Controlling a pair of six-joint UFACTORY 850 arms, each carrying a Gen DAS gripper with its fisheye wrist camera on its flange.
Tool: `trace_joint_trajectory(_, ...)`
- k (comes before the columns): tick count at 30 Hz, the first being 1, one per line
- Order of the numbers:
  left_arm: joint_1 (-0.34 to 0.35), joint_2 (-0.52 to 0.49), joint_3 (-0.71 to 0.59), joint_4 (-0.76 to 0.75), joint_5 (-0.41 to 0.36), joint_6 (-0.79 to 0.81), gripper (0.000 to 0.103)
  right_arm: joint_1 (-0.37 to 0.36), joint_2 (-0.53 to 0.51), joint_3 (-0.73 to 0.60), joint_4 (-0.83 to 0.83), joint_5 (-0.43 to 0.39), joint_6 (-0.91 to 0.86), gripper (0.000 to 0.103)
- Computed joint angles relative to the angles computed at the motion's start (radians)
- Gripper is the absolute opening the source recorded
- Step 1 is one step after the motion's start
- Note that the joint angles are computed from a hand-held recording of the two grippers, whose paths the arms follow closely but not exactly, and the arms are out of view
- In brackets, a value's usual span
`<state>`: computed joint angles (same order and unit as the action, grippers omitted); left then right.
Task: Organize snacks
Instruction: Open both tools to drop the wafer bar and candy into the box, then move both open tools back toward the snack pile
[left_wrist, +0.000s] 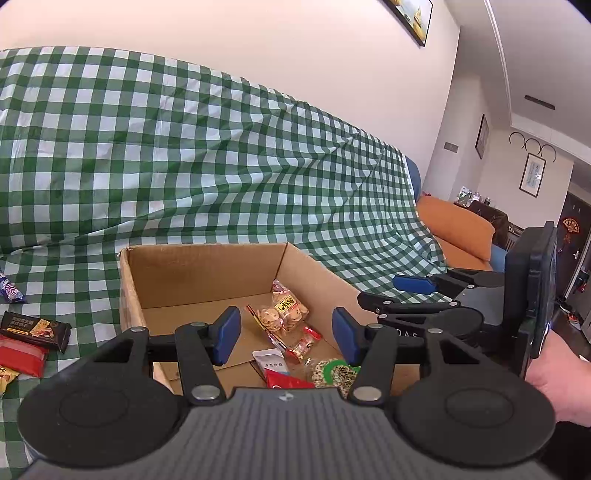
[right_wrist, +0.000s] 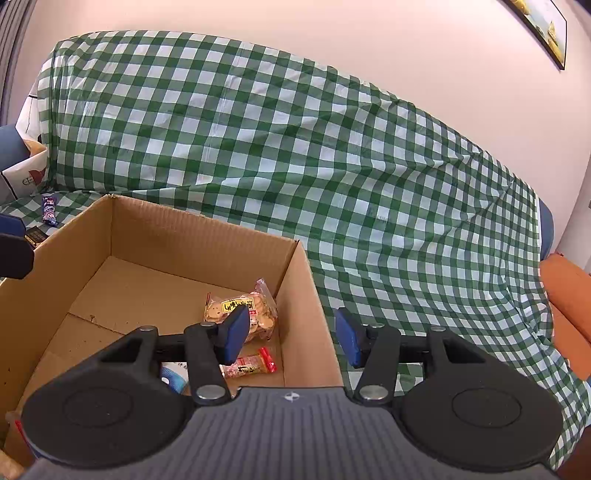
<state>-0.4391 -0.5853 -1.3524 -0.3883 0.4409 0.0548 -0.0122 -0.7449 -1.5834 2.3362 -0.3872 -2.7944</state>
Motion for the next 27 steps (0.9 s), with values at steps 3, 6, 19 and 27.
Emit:
trace_joint_trajectory(3, 0.001, 0.002, 0.001, -0.021, -0.005, 0.024, 0.057, 0.002, -0.001, -0.002, -0.011, 0.008, 0.015, 0.053)
trace_joint_trajectory(6, 0.001, 0.008, 0.007, -0.070, -0.018, 0.071, 0.051, 0.006, 0.002, 0.000, -0.020, 0.011, 0.033, 0.053)
trace_joint_trajectory(19, 0.003, 0.051, 0.059, -0.217, -0.028, 0.229, 0.038, 0.057, 0.045, 0.053, -0.080, 0.013, 0.150, 0.050)
trace_joint_trajectory(27, 0.033, 0.106, 0.128, -0.357, -0.027, 0.330, 0.032, 0.095, 0.066, 0.074, -0.257, -0.026, 0.411, 0.027)
